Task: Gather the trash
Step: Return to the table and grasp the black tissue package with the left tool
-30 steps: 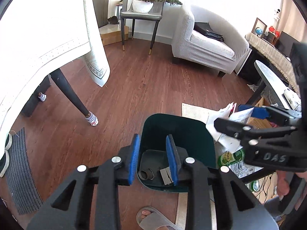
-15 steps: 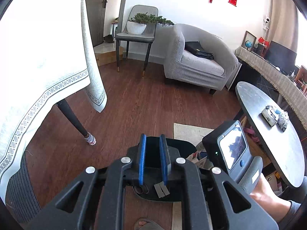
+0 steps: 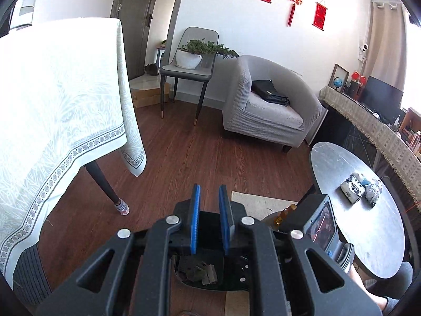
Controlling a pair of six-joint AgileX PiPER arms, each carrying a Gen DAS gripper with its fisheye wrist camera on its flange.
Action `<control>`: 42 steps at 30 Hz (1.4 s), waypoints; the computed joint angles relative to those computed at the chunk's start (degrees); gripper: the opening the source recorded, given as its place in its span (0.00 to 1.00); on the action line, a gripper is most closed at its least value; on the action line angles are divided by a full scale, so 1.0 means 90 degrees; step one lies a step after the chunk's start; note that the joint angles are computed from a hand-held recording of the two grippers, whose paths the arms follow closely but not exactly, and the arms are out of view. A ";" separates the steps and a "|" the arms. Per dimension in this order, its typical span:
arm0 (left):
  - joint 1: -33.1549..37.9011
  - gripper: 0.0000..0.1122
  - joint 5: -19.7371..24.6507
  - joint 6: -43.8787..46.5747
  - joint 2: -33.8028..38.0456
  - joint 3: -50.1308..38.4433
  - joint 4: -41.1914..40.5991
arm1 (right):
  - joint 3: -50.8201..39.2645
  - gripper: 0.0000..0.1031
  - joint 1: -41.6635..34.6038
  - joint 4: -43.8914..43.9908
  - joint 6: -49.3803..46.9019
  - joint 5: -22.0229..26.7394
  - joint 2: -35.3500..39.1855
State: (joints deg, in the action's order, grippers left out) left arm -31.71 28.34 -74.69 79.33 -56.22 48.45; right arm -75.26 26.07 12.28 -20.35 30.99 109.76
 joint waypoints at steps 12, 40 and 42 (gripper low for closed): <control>-0.0778 0.30 0.0457 -0.0267 0.0332 -0.0915 0.0648 | 0.0562 0.47 -0.1125 0.1228 -0.1709 0.0439 -0.2004; -0.1498 0.76 0.2167 0.8293 0.5465 -0.7630 -0.5106 | -0.1914 0.73 -0.6791 0.3815 -0.4778 0.3718 -0.0788; -0.1497 0.76 0.2585 0.8416 0.5965 -0.8479 -0.5116 | -0.2063 0.73 -0.6925 0.3789 -0.4744 0.3864 -0.0652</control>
State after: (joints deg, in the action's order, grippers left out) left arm -45.18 51.61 1.06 133.01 -132.53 2.40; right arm -93.83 -36.26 46.38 -63.04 65.77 103.89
